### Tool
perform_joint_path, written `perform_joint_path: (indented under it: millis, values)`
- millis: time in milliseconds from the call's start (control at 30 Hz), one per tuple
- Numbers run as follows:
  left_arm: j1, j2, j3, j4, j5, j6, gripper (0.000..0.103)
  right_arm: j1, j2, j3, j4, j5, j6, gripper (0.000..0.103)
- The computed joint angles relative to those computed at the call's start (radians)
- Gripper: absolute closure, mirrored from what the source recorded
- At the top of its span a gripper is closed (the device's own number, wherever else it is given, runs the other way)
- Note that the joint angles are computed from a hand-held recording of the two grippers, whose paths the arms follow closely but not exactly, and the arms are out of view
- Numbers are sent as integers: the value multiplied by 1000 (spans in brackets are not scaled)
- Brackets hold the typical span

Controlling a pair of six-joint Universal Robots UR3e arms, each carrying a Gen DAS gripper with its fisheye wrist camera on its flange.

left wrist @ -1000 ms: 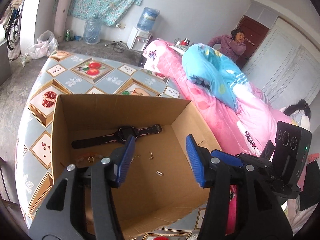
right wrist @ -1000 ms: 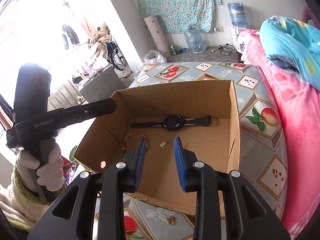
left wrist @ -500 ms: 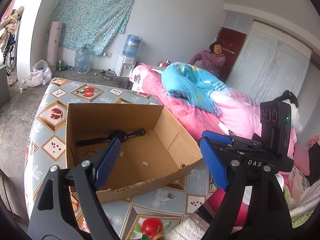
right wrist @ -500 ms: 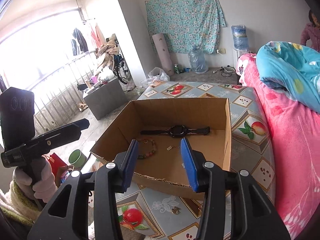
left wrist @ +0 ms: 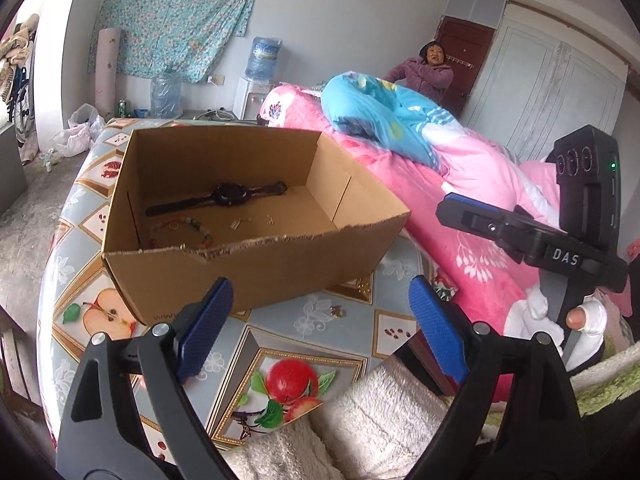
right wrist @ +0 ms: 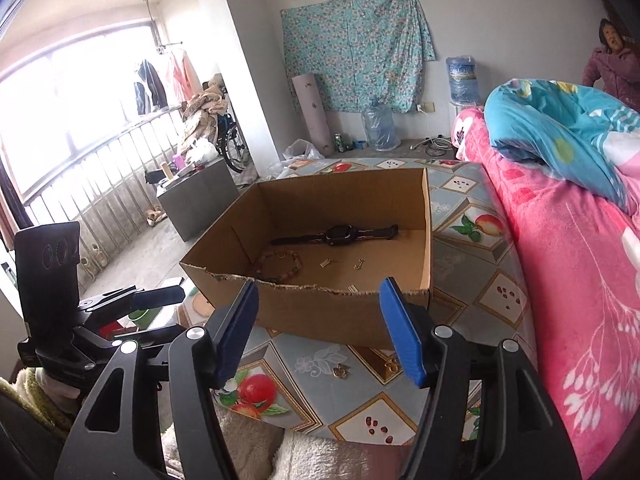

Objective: Organize jewelry
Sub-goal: 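Withdraw both tools up out of the box, then move both open tools down toward the gold charm on the table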

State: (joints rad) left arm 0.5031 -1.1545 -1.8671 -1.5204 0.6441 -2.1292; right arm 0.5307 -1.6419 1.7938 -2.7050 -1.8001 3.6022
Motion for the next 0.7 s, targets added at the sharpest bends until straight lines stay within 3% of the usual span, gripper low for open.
perform_joint_path:
  millis: [300,700]
  values:
    - [-132,37,-293,543,196,-198,17,1,-27,155,-9,29,123,41]
    - [-293,-119,-332,776,333,-269,17,-34,62,151,6,128,144,41]
